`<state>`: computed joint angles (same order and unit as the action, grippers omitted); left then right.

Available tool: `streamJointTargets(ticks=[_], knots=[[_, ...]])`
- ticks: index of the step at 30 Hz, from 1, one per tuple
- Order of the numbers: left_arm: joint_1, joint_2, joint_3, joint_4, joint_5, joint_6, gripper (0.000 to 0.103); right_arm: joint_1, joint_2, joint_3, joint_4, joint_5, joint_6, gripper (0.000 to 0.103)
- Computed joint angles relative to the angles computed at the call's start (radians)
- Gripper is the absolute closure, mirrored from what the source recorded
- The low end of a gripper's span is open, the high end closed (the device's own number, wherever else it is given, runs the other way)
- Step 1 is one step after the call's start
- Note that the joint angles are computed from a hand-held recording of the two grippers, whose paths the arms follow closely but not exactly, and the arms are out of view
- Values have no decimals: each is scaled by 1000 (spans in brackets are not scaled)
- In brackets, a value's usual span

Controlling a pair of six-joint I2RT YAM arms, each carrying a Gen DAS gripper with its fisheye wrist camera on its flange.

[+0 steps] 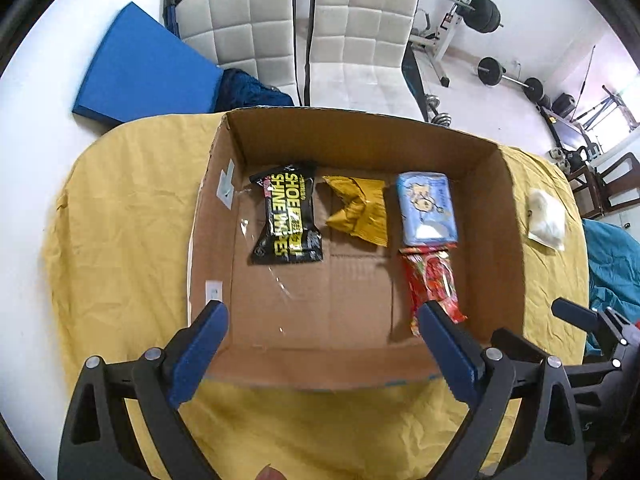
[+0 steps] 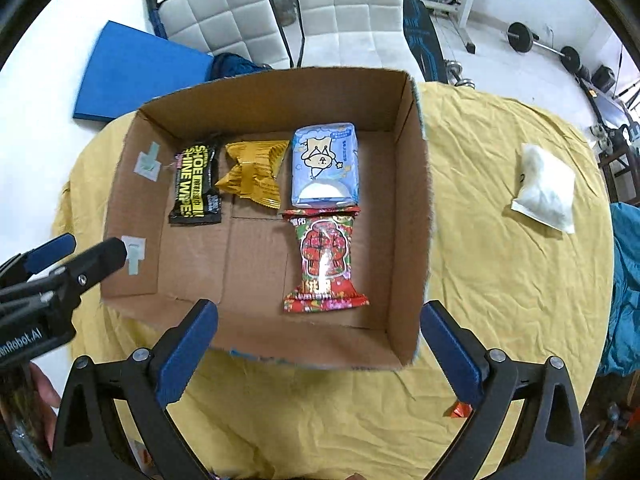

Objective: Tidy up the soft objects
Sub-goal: 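Grasp the orange panda snack bag with the right tool, then grasp the white pouch with the left tool while the right tool holds the panda bag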

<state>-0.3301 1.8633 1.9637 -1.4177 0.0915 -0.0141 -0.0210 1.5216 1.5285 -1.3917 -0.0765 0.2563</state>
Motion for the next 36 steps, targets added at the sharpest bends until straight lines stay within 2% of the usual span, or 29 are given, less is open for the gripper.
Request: streamJointTargets(ticks=[6,13,18,24,26,28,30,31,33,36], knots=[[-83,-132,-122,7,-28,-49,6,-129,-102,-32,-80,-42,-83,0],[-239,-198,-254,51,-43,-168,6,-527,-217,-216,-125,-5,-329,0],[-347,-170,-278,72,-54,-238,6,-814,-192,-433,4,72,-504,0],[-435,-110,-266,74,-91,-288,6,-956,-78,-607,159,83,-591,1],[-456,-87,-255,67,-95,-304,6,-973,-45,-640,201,86,-607,11],[-474,-67,-240,60,-103,-314,6,-975,-21,-657,231,107,-616,40],[-494,-42,-211,46,-109,-328,6,-999,-7,-655,244,100,-644,44],[-502,-30,-196,39,-111,-334,6,-1010,-5,-646,240,96,-657,50],[-522,0,-154,23,-114,-347,6,-1034,4,-614,228,88,-691,54],[-559,59,-60,-10,-124,-368,6,-1083,46,-535,187,71,-737,55]])
